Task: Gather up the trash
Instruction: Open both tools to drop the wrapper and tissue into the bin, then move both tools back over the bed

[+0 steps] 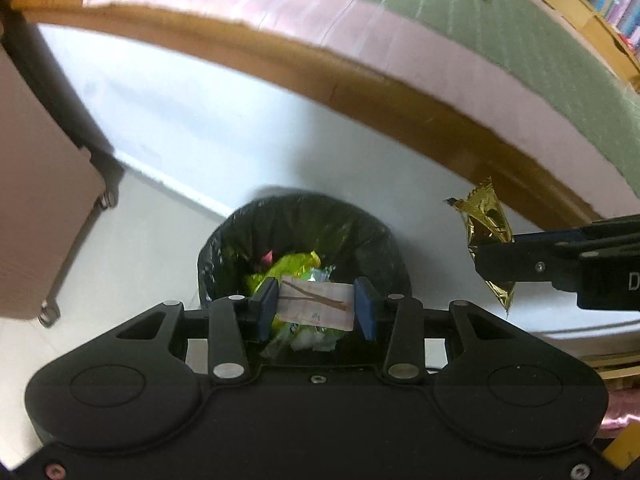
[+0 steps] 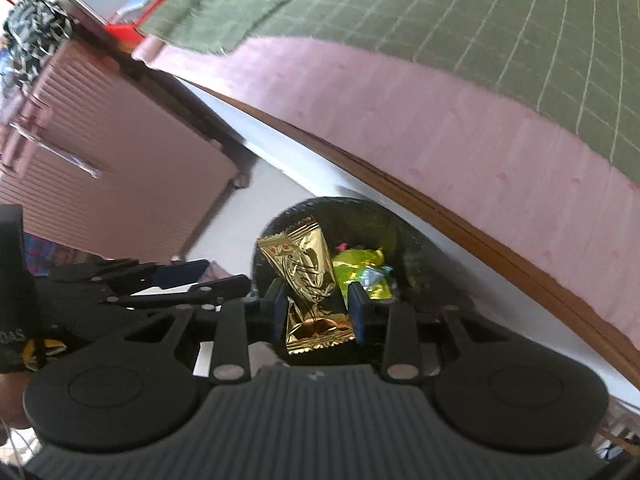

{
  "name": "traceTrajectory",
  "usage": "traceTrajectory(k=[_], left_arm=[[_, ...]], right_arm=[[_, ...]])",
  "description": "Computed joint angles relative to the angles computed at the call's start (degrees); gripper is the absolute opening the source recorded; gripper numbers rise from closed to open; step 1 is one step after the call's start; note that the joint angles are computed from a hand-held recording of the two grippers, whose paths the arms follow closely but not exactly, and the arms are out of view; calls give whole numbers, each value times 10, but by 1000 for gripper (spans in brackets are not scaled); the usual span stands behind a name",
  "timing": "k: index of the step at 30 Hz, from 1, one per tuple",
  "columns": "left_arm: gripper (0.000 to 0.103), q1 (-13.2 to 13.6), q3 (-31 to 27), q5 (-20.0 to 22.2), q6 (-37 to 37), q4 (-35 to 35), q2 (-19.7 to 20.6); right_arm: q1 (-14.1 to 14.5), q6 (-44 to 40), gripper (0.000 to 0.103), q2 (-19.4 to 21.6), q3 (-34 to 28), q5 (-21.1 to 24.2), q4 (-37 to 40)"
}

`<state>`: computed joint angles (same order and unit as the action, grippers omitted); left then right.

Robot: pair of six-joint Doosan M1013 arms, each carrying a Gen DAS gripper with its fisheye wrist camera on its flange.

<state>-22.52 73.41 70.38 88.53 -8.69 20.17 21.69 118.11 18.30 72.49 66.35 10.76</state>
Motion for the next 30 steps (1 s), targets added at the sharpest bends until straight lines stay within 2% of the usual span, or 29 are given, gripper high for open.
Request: traceTrajectory(k=[8,9,10,12,15,24,27,30], left_arm=[[42,0,20,-12,1,15,1],[45,0,21,-12,-1,15,1],[48,0,22,-14,-3,18,1],[63,-1,24,-22,-6,28,-1],[78,-2,23,-28,-11,38,-2],[79,3,-9,-30,-37,39,-2],[79,2,-36,-23,-60,54,2],[79,-1,-68,-23,-67,65,8]], right_arm=[[5,-20,40,7,9,-7,12],[6,-21,51,7,10,-8,15],[6,-20,56,6,12,-11,13],[7,-13,68,4,17,-24,11],[9,-8,70,1,21,-35,5],[10,-30,79,-7,9,-41,-31],[6,-32,84,-12,-3,-40,-42],[-2,-43,85,-16,-20,-30,-48]])
